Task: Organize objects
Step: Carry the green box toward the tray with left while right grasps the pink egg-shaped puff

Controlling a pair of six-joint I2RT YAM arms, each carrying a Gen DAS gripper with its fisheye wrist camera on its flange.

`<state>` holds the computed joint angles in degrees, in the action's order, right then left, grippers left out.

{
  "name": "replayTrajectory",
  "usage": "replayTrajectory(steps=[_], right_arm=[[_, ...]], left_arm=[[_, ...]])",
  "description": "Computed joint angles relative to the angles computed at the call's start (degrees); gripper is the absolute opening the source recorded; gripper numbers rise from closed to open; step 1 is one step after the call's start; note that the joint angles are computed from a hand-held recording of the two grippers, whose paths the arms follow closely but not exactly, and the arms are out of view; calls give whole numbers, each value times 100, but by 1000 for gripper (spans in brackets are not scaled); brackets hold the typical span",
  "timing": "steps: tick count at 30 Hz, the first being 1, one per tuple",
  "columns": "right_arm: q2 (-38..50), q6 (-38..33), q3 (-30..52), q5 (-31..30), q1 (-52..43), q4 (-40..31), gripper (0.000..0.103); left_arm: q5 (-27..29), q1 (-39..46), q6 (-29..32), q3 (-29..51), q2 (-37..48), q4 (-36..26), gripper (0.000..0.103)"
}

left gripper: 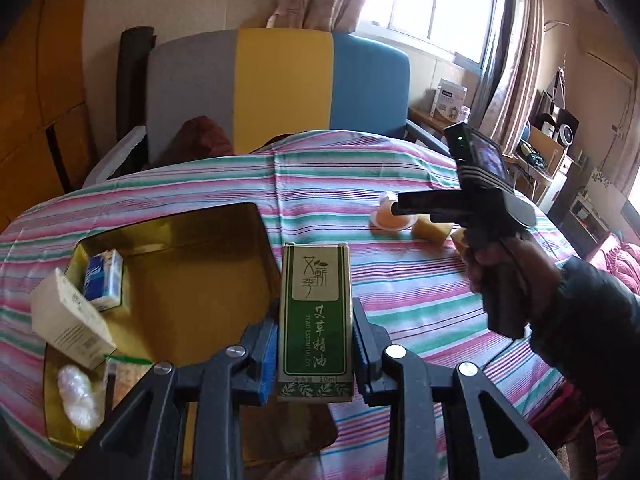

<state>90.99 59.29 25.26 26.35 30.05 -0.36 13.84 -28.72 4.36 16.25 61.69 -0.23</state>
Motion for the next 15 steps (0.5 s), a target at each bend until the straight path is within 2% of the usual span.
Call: replayTrajectory(steps=[5, 7, 9, 15], right_arm=[[814, -499, 603, 43, -291, 11, 70], [1167, -725, 1008, 128, -304, -337, 60], [1284, -928, 1143, 82, -317, -366, 47], [960, -902, 884, 21, -97, -429, 42]], left_arm=[[188, 654, 324, -135, -92, -71, 30], [133, 807, 347, -122, -21, -41, 30], [98, 961, 379, -128, -9, -24, 30], [-224, 1067, 314, -137, 91, 107, 30]])
